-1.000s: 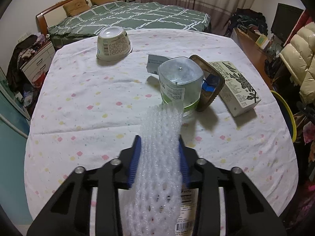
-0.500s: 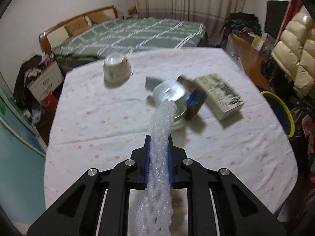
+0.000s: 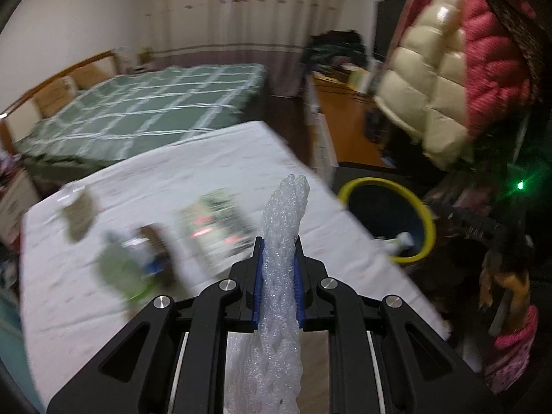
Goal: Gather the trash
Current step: 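Carry the foam mesh sleeve with the left tool into the bin and release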
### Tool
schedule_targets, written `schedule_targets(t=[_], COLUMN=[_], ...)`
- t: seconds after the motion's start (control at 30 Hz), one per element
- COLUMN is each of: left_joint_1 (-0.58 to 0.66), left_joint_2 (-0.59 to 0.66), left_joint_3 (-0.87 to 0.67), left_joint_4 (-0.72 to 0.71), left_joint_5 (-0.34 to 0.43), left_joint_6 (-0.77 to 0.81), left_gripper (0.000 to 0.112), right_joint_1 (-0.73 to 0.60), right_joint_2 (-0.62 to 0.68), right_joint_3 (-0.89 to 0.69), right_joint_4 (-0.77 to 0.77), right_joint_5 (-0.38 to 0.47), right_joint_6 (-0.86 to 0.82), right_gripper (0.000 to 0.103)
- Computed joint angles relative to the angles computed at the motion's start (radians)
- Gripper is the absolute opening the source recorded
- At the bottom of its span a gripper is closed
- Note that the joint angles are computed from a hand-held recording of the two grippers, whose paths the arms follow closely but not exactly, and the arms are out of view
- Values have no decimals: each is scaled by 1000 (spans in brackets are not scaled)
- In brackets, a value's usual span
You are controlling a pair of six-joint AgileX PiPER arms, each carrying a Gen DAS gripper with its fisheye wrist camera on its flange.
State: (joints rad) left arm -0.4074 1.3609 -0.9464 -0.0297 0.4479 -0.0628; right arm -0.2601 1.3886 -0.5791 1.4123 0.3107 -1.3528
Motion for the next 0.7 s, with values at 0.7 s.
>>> schedule_targets(t=[0.7], left_joint_1=[-325], left_joint_2=[1003], left_joint_3=[-1188], left_joint_4=[-38], left_joint_5=[317], left_joint_6=[-87], left_gripper=[15], right_joint_1=[-369], right_joint_2=[21], right_joint_3=[96], right_joint_4=[29], right_joint_5=[201], right_joint_6=[-214], right_gripper=[32])
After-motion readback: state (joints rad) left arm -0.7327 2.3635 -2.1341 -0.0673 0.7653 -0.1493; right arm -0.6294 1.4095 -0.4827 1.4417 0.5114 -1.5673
